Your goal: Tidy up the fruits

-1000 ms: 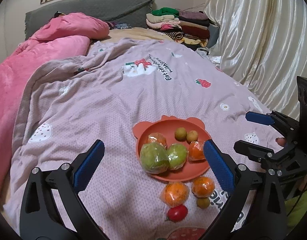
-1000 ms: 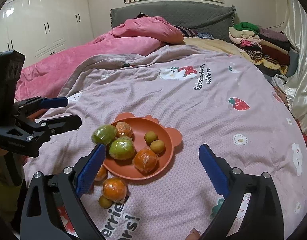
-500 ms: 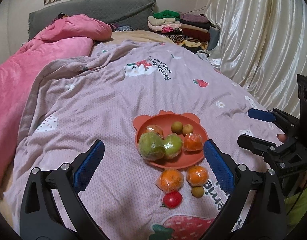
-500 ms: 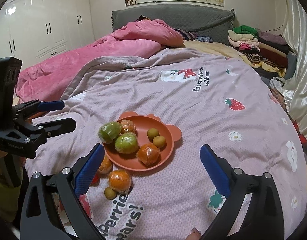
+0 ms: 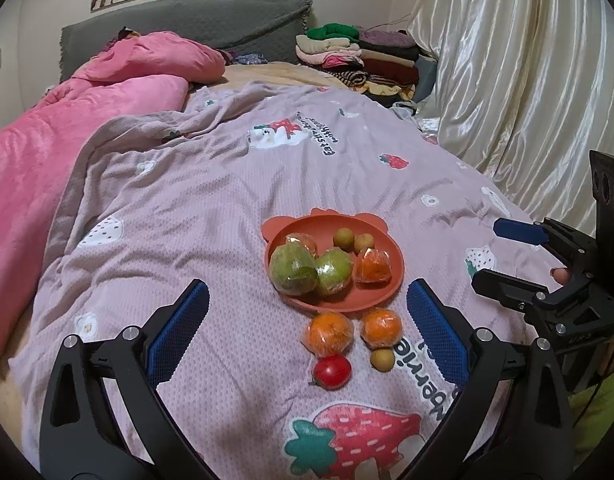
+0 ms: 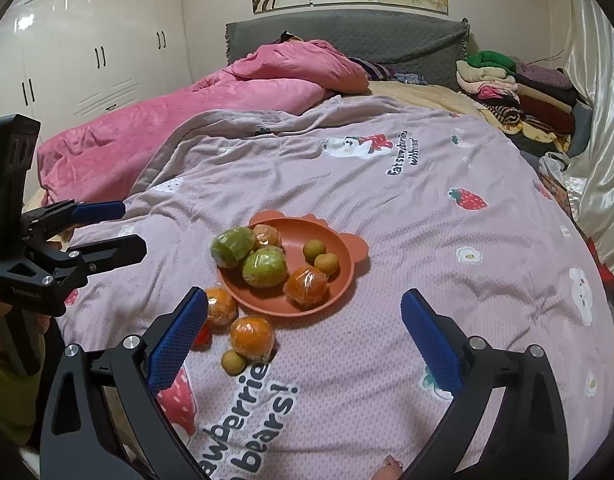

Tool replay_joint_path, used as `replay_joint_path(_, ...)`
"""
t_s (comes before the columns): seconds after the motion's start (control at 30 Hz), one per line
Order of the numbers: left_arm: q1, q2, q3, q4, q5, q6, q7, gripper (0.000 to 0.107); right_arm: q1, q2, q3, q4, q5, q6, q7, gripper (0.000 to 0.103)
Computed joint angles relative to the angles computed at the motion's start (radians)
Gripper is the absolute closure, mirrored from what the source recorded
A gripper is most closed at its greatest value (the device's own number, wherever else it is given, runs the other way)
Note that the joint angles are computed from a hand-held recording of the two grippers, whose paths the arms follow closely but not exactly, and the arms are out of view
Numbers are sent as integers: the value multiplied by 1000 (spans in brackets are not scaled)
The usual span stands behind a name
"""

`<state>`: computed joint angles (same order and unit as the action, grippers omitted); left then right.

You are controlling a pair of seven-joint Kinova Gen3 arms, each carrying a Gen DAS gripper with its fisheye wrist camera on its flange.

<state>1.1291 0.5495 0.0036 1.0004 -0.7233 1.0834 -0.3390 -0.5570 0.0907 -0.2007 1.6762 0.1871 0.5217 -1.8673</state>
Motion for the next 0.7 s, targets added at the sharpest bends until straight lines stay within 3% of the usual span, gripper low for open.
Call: replay_joint_path(0.7, 37, 9, 20, 14, 19, 53, 15, 14, -6, -28, -18, 44, 7, 7, -16, 6)
